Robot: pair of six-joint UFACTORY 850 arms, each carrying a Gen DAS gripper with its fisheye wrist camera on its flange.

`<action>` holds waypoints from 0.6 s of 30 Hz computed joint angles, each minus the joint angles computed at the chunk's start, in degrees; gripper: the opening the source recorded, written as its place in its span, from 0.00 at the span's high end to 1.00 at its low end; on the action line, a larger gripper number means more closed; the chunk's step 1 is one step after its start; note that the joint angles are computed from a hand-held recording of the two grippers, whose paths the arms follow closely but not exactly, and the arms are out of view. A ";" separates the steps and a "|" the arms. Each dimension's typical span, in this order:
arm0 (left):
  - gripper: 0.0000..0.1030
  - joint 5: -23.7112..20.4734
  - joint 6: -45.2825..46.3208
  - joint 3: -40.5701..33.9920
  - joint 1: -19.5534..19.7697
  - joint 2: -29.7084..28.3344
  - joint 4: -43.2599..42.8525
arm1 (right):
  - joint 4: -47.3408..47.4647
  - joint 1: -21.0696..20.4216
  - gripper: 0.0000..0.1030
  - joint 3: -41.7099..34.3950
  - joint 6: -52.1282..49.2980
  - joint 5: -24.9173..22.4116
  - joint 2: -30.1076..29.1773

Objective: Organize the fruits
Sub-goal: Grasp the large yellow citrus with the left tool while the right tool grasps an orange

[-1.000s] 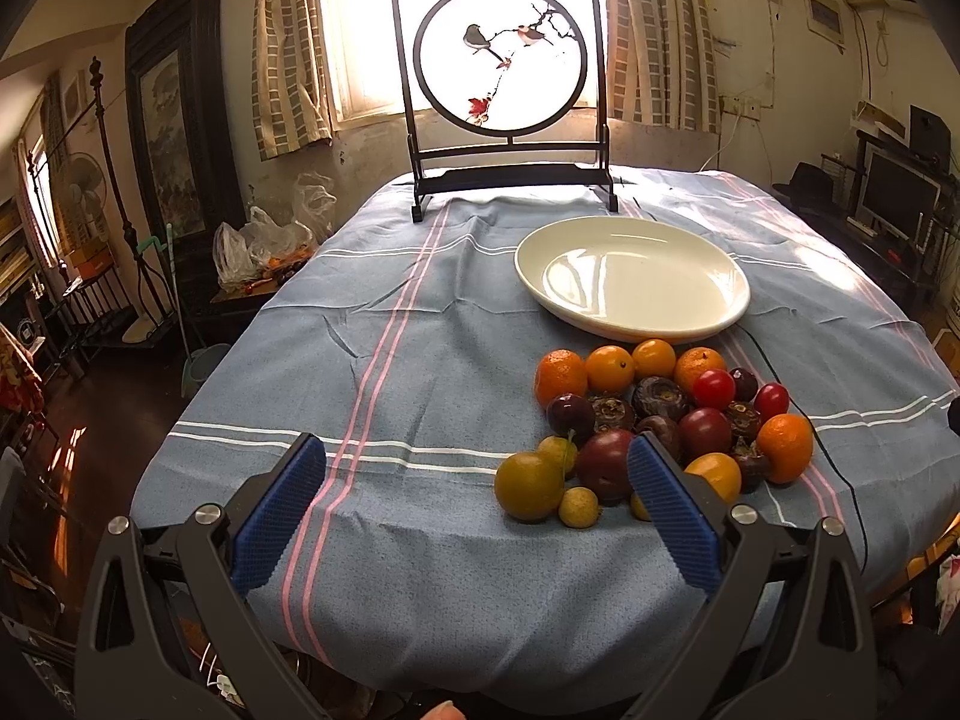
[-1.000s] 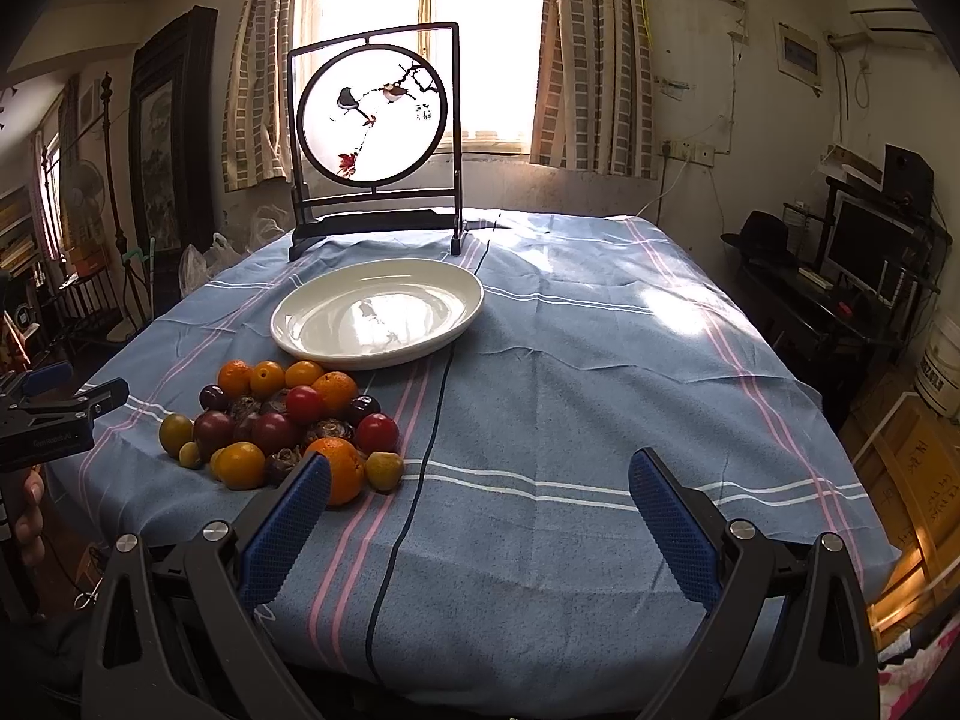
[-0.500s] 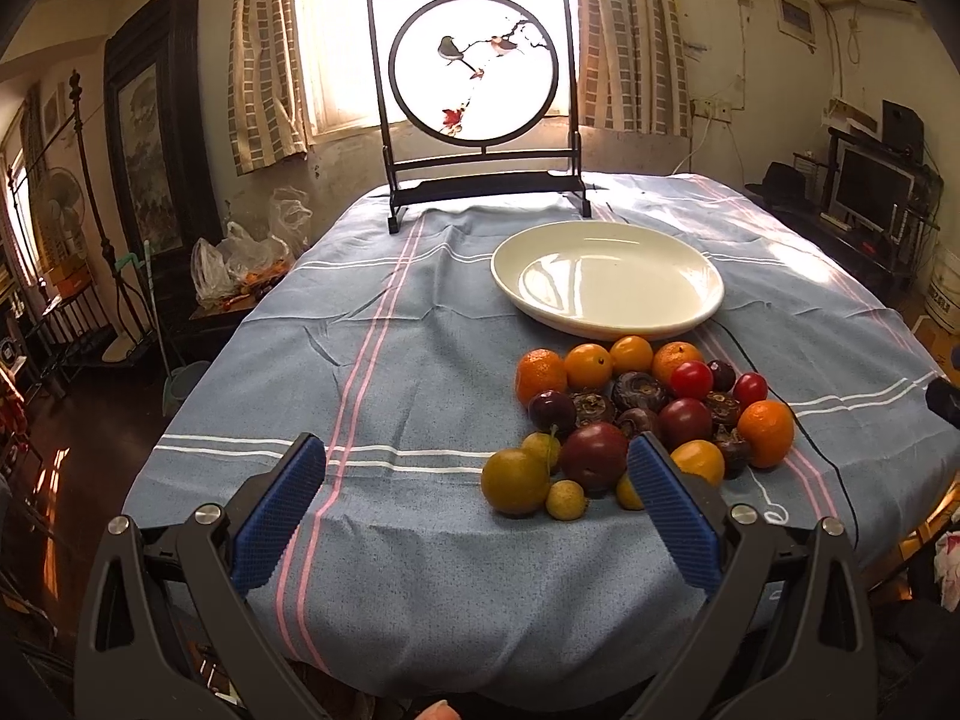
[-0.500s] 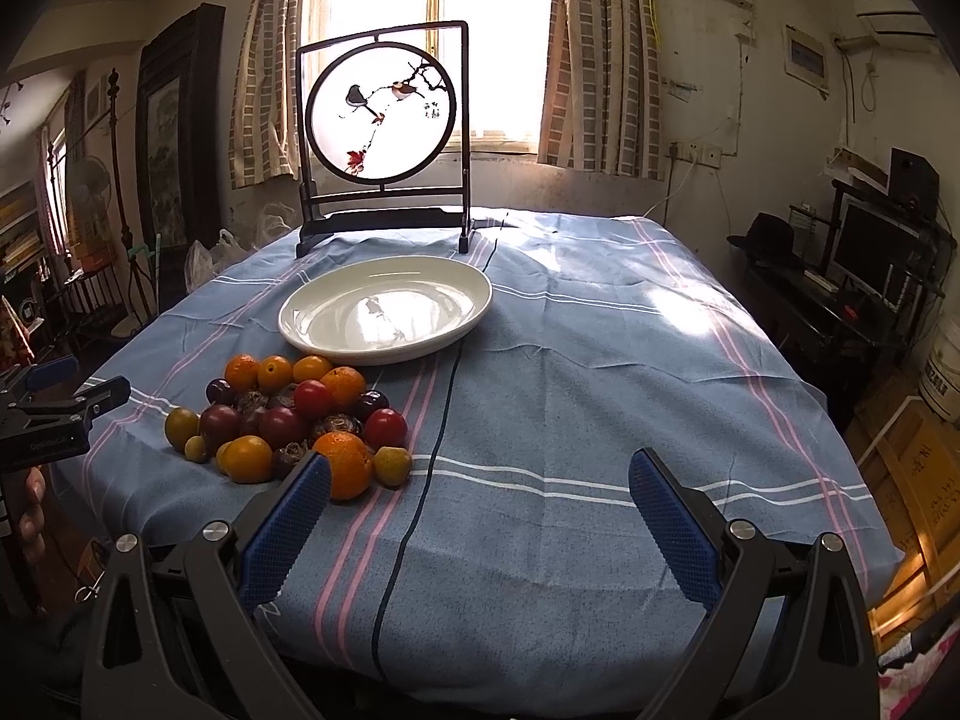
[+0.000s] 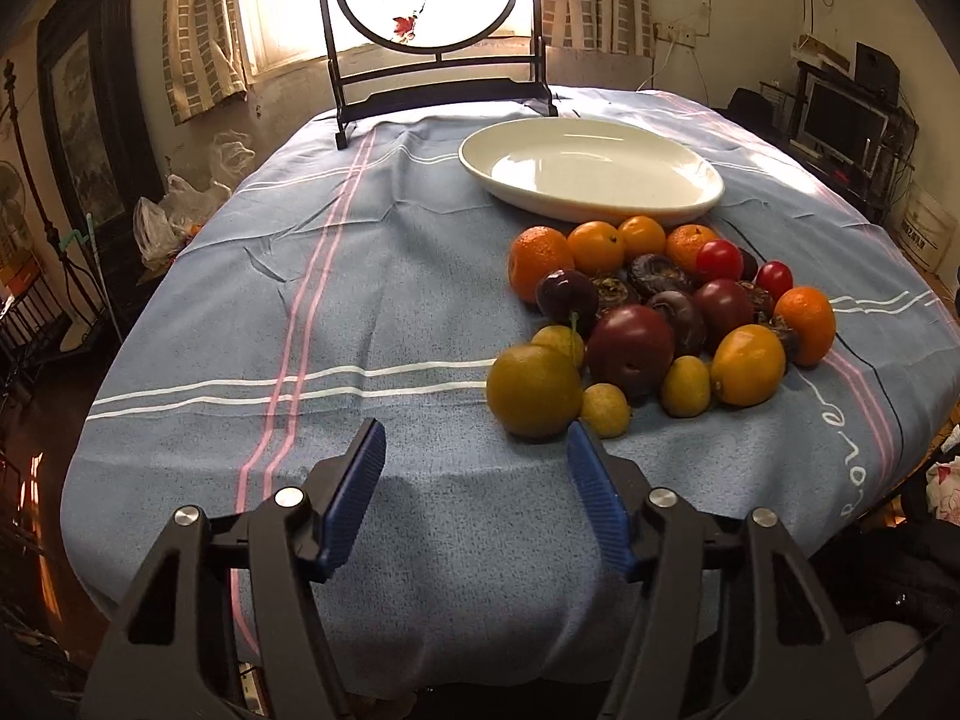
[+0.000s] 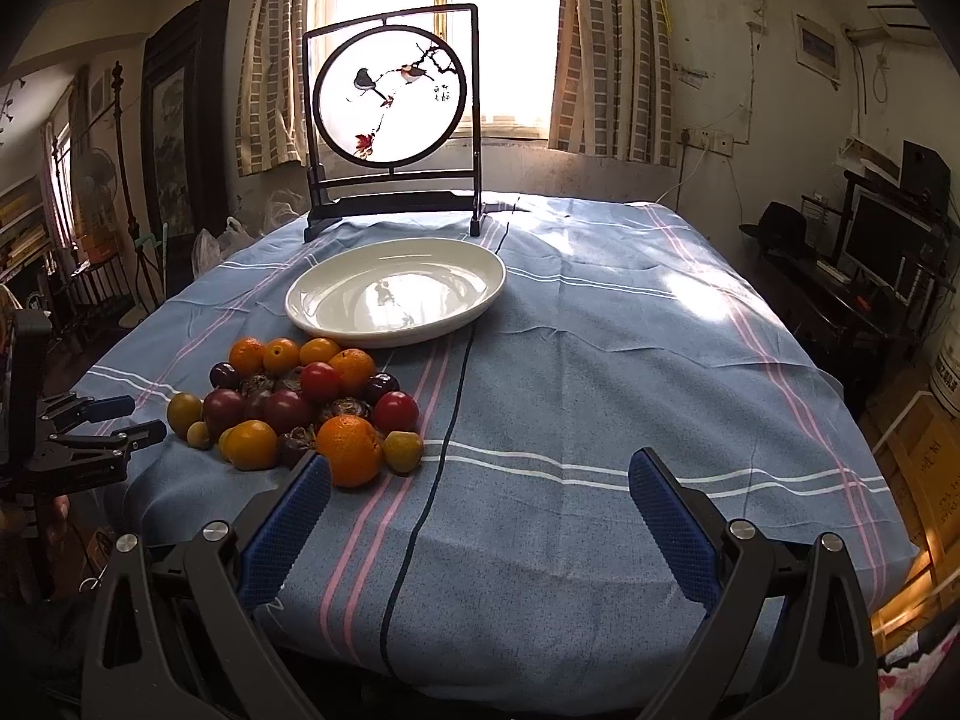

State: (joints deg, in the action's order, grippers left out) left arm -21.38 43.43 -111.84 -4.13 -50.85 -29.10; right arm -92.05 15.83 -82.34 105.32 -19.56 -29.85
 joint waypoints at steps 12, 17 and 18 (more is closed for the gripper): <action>0.62 -4.78 13.38 -6.98 0.08 -4.80 -9.33 | 8.65 -0.98 0.04 -1.44 -8.41 1.97 -1.31; 0.61 -5.54 18.44 -7.32 0.67 -5.47 -15.11 | 15.04 -1.77 0.04 -3.11 -13.29 3.53 -2.81; 0.60 -6.54 16.46 -8.66 0.85 -6.36 -14.50 | 16.76 -1.84 0.04 -3.52 -14.95 3.82 -3.17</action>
